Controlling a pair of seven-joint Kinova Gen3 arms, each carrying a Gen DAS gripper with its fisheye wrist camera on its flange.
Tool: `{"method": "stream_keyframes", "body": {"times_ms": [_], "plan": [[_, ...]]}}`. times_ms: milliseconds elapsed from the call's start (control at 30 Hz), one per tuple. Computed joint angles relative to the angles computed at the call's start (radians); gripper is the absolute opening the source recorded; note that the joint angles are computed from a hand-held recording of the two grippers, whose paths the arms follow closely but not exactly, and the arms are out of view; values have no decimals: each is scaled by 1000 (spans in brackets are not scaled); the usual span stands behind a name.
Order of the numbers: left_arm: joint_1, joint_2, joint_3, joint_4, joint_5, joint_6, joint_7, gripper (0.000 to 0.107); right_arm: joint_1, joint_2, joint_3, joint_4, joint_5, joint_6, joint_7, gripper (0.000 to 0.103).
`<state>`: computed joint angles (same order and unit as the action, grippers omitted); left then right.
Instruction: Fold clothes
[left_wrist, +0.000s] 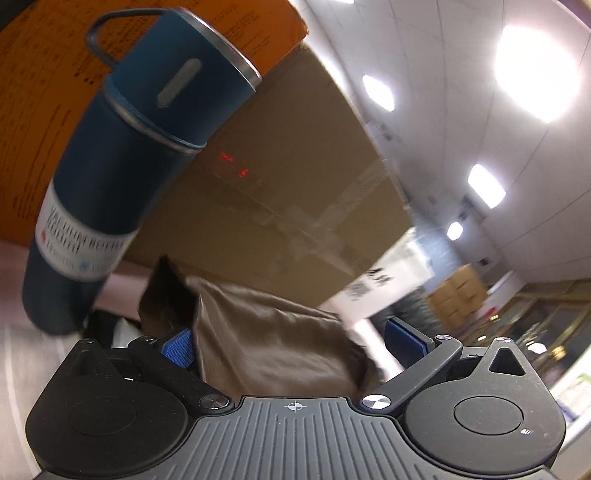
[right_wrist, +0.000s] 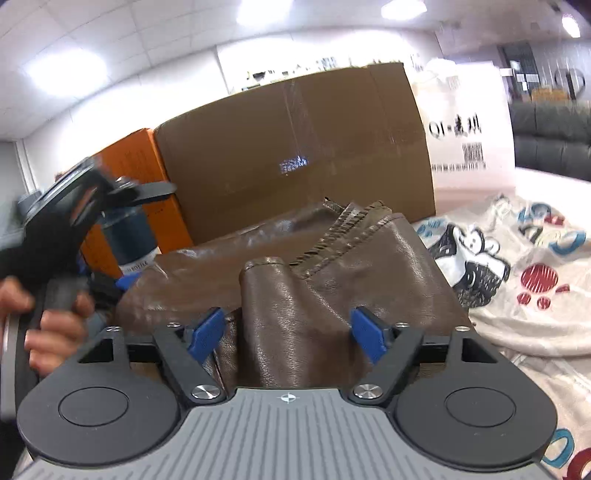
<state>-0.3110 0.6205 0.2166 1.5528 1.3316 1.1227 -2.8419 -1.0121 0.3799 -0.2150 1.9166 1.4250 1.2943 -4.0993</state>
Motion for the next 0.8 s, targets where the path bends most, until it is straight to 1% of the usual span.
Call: {"method": "stream_keyframes", "body": {"times_ms": [33,67,100,133,167,200,233,267,300,333,367,400,433,500,567,600,633,667,733,800], "plan": [[30,-15,-24,7,8,-27,-4,101,-7,18,2,-3,1,22,2,73],[69,-30,-66,18,23,-38,-24,93,-13,35,3,-4,1,43,0,68],[111,-46,-112,34,43,-47,-60,80,-16,43,5,-3,-11,58,-18,63],[146,-58,-147,51,59,-55,-101,70,-20,47,9,5,-21,70,-39,53],[165,-63,-163,64,67,-56,-142,52,-11,52,-5,17,-21,89,-72,49],[165,-68,-161,79,72,-56,-182,33,-3,51,-19,38,-10,103,-113,46],[147,-63,-144,92,81,-40,-223,21,-4,48,-18,54,-9,109,-153,40],[115,-57,-108,106,83,-31,-264,6,-18,38,-1,71,-9,102,-194,36],[77,-56,-62,126,87,-35,-304,4,-30,23,15,95,-3,90,-235,27],[46,-67,-32,159,105,-37,-345,2,-30,12,13,116,6,86,-275,22],[28,-85,-22,193,127,-34,-386,1,-27,8,7,134,17,93,-316,18],[22,-116,-29,232,149,-28,-426,1,-24,12,-3,149,26,110,-357,16],[28,-147,-55,271,176,-12,-467,1,-20,16,-11,158,32,125,-381,13],[57,-204,-144,344,225,57,-548,0,-24,29,-21,178,55,170,-436,11],[82,-253,-233,415,260,137,-630,0,-48,56,-25,182,71,242,-456,10],[81,-267,-266,448,277,178,-670,0,-61,69,-26,189,82,277,-464,10],[68,-281,-280,480,294,206,-711,0,-72,73,-30,196,92,302,-469,10],[40,-288,-277,508,310,229,-752,0,-77,71,-35,202,98,316,-471,10],[-50,-299,-234,558,328,271,-821,0,-93,57,-50,206,108,343,-468,9],[-134,-311,-227,589,322,344,-841,0,-118,45,-64,205,119,388,-458,8]]}}
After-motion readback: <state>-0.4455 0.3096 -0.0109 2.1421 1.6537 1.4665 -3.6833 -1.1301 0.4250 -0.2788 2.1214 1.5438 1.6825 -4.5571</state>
